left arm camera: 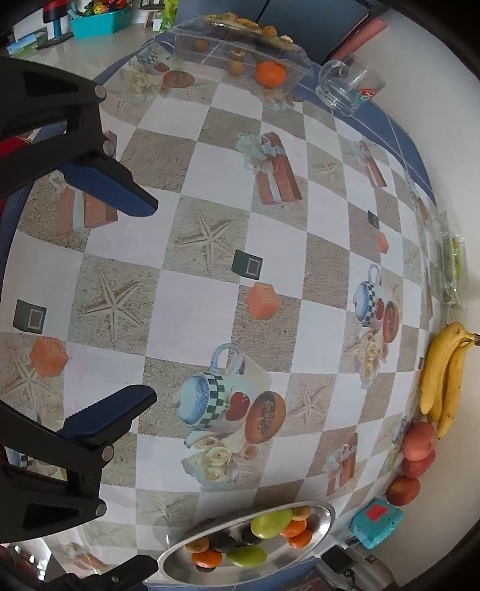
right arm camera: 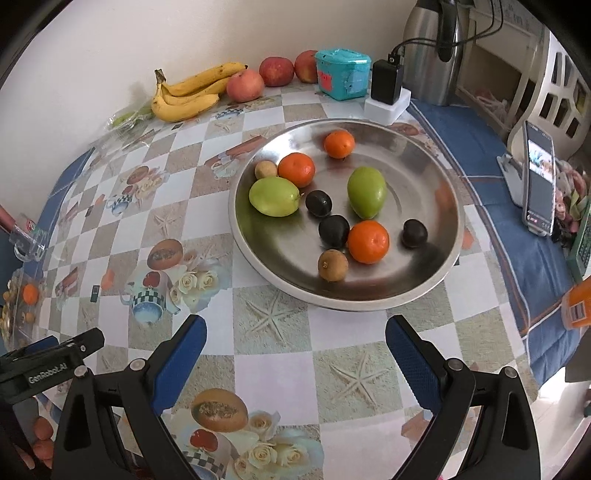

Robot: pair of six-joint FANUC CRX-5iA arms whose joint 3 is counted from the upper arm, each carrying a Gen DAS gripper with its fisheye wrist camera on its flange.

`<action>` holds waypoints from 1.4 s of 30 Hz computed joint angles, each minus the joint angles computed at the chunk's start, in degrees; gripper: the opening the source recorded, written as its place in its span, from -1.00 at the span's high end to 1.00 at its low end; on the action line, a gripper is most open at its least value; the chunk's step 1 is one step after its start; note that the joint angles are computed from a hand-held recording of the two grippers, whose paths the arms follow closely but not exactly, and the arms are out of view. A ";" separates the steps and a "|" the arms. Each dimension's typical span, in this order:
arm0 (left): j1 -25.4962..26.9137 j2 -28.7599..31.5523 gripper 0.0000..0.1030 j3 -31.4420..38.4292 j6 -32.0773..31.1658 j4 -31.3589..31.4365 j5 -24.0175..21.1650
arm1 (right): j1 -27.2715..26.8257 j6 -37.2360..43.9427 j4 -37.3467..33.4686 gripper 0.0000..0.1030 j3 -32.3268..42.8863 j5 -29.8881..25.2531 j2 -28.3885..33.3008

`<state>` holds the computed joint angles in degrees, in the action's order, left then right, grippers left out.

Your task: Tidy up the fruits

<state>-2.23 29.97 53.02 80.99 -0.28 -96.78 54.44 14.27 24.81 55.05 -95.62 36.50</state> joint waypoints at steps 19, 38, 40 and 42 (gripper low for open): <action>2.13 -5.61 -0.84 -7.94 -0.61 4.21 8.87 | 1.39 3.27 5.27 -0.90 5.78 -4.18 3.68; 1.79 -6.22 -1.00 -8.60 -1.81 4.13 9.31 | 0.99 3.92 3.86 -0.90 7.44 -5.64 4.61; 1.96 -6.19 -1.00 -8.65 -1.81 4.35 9.18 | 1.00 3.80 3.83 -0.90 7.35 -5.64 4.54; 2.05 -6.20 -1.00 -8.69 -1.93 4.44 9.15 | 0.98 3.82 3.72 -0.90 7.52 -5.77 4.63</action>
